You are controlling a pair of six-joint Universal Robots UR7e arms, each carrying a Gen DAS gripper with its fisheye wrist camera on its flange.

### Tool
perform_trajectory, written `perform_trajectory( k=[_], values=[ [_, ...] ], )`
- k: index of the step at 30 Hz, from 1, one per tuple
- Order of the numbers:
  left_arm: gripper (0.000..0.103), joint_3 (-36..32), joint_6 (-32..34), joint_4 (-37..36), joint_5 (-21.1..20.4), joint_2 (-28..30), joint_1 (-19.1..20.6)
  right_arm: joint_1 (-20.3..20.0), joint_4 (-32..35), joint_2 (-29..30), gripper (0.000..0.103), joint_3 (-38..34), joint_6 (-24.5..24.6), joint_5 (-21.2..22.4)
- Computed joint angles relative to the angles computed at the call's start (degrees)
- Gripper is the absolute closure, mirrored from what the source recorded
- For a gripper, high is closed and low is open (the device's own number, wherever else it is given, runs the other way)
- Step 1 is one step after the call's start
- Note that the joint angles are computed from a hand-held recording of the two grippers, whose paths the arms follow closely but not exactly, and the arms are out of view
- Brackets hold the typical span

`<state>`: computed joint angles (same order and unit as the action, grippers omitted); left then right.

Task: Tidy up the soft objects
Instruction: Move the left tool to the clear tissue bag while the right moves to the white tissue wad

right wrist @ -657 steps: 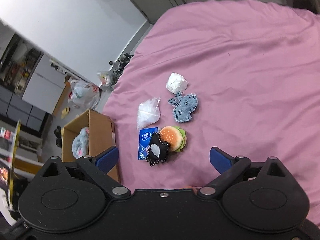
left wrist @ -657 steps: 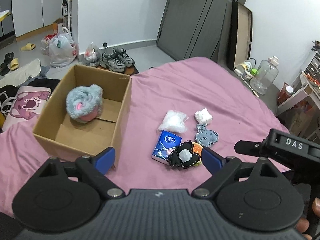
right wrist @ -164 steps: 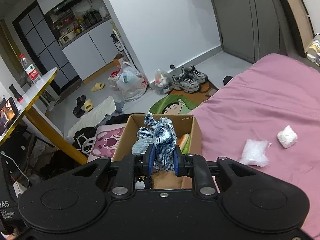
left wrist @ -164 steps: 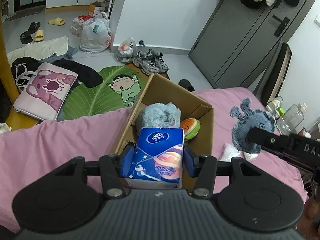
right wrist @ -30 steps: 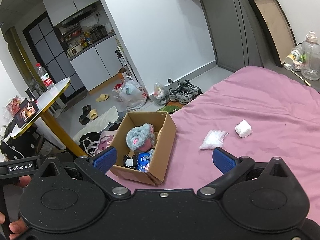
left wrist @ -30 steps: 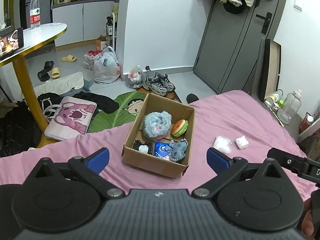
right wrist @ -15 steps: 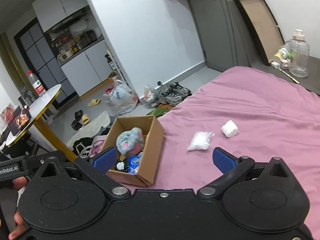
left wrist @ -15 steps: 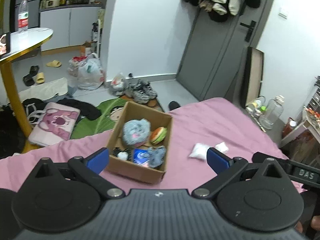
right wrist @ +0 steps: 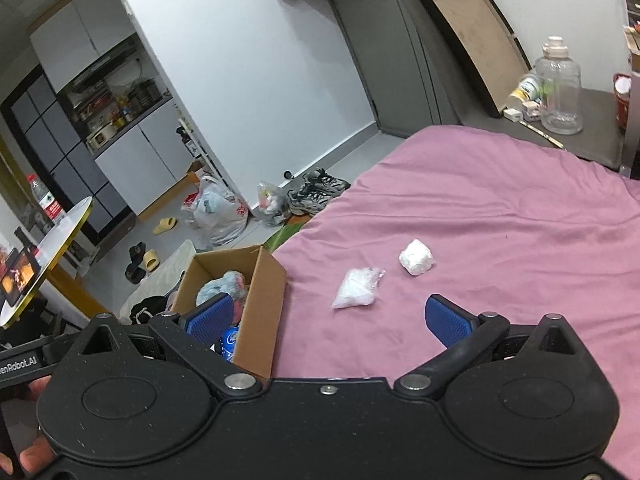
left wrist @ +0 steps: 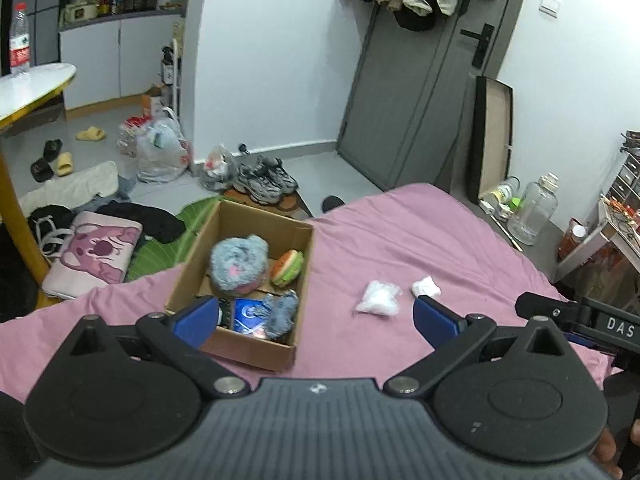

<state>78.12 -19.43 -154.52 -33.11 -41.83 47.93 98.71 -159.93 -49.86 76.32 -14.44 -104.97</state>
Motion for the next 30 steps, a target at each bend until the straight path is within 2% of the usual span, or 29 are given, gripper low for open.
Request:
perform_trajectory(
  k=[2, 10, 20, 30],
  values=[
    [0.0, -0.6, 0.7, 0.2, -1.5, 0.3, 0.3, -0.3, 0.0, 0.1, 0.0, -0.2, 0.4, 0.4],
    [0.0, -4.7, 3.0, 0.4, -0.5, 3.6, 0.9, -1.0, -0.1, 0.9, 0.0, -1.7, -0.1, 1.1],
    [0.001, -11.4, 1.1, 6.1, -0.9, 7.3, 2.5, -1.8, 1.7, 2.7, 0.0, -5.4, 0.3, 2.7],
    [0.001, -18.0, 2.1, 7.8, -0.6, 11.9, 3.7, -2.7, 6.5, 7.4, 0.0, -12.7, 5.0, 3.1]
  ],
)
